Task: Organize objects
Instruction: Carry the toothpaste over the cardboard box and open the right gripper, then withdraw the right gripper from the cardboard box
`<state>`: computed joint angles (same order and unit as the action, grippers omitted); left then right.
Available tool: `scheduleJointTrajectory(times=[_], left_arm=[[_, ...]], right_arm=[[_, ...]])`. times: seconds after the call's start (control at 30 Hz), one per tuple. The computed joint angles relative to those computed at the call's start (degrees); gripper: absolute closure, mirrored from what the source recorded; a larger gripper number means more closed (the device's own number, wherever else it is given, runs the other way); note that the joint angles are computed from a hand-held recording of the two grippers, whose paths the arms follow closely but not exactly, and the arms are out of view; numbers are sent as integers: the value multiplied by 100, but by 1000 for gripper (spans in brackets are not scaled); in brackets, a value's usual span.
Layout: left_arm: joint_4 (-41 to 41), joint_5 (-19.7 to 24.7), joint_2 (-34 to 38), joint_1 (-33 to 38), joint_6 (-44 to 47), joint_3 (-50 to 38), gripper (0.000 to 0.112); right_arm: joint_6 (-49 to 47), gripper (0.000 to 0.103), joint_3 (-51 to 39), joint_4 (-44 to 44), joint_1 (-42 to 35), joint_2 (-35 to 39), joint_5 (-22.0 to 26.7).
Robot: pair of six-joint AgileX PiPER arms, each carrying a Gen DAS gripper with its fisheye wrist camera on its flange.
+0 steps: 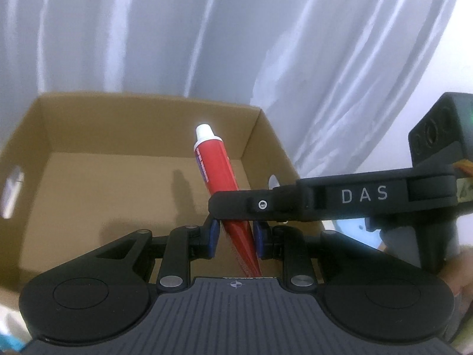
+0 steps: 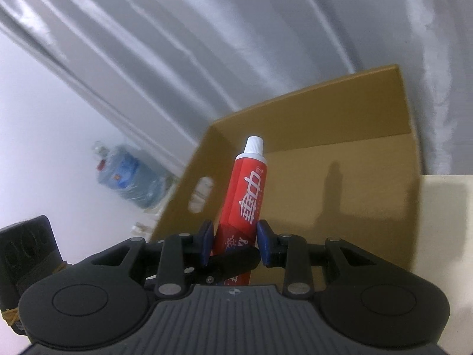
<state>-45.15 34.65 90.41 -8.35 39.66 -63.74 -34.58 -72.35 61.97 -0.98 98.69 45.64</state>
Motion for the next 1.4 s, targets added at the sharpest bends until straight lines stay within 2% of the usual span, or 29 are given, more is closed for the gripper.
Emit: scheduleJointTrajectory(times=[0.2, 0.3, 0.47, 0.6, 0.7, 0.87, 0.97, 1.03, 1.07, 1.13, 1.2, 1.23, 1.3, 1.4], left_arm=[[122, -64, 634, -250, -147, -353, 89], [463, -57, 910, -439, -500, -537, 88], [535, -47, 911, -592, -477, -522, 88], [859, -155, 571, -693, -729, -307, 85], [938, -185, 222, -658, -827, -90, 75], [1182, -294, -683, -569, -941, 458, 47], [1185, -356, -1244, -419, -891, 799, 28], [1191, -374, -1651, -266, -877, 1043, 19], [1193, -410, -1829, -200, -857, 1173, 14], [1237, -348, -2297, 47, -821, 1443, 10], [1361, -233, -2713, 301, -872, 1661, 10], [1388, -164, -2906, 451, -850, 1793, 10], [1457, -46, -3240, 734, -861, 2052, 10], [1453, 46, -3589, 1143, -800, 2456, 10]], right_arm=[[93, 68, -232, -337, -132, 403, -99], [267, 68, -151, -893, 56, 302, -609], [-250, 68, 449, -529, 148, -182, -1368], [-726, 68, 789, 0, -66, -420, -1424], [-1039, 68, 1109, 359, -180, -693, -1515], [-1594, 66, 1637, 1069, -432, -1197, -1441], [-1858, 48, 2015, 1449, -527, -1616, -1430], [-2163, 44, 2390, 1749, -659, -2079, -1322], [-2129, 41, 2432, 1762, -615, -2135, -1441], [-2135, 32, 2655, 1812, -639, -2459, -1435], [-2171, 19, 2895, 1859, -665, -2811, -1396], [-2163, 16, 2989, 1847, -639, -2967, -1421], [-2156, 2, 3200, 1832, -527, -3286, -1526], [-2276, 0, 3443, 1882, -238, -3555, -1659]])
